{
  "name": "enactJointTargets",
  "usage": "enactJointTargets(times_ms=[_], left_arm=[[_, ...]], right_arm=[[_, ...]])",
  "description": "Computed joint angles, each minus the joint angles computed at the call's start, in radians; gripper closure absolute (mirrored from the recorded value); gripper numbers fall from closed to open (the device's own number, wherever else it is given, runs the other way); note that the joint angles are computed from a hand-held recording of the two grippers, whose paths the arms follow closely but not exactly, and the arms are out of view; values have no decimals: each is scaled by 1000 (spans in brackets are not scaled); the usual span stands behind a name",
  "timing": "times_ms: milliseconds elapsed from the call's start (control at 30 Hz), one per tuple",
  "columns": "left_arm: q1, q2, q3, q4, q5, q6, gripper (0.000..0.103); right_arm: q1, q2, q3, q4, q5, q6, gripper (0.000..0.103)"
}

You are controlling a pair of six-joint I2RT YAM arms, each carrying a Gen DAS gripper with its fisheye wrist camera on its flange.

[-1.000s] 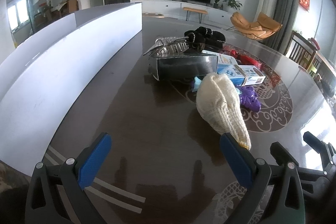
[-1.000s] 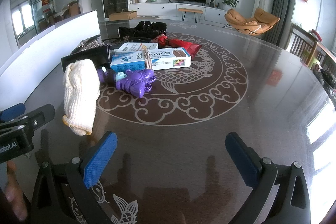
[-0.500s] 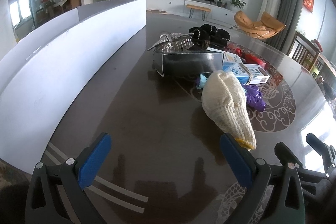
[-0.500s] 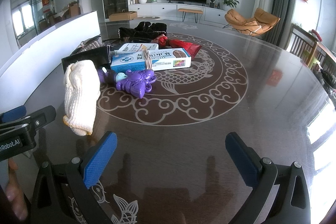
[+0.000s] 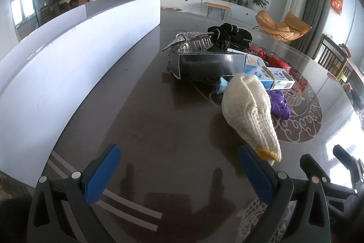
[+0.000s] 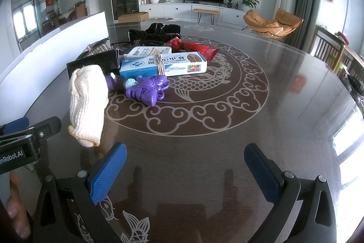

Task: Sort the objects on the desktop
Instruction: 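Move the left tool toward the cream knitted item while the right tool approaches the purple toy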

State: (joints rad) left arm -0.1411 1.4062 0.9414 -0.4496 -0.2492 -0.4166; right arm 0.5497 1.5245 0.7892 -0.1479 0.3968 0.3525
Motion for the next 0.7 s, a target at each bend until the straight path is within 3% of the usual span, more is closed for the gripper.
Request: enactJointTargets(times_ms=[433, 700], left_arm=[[20, -5, -4, -1, 2, -16, 0], [101, -38, -29, 21, 40, -83, 0]], right_arm=[[2, 2, 3, -10, 0, 5, 0], [-55, -32, -44, 43, -93, 19, 0]])
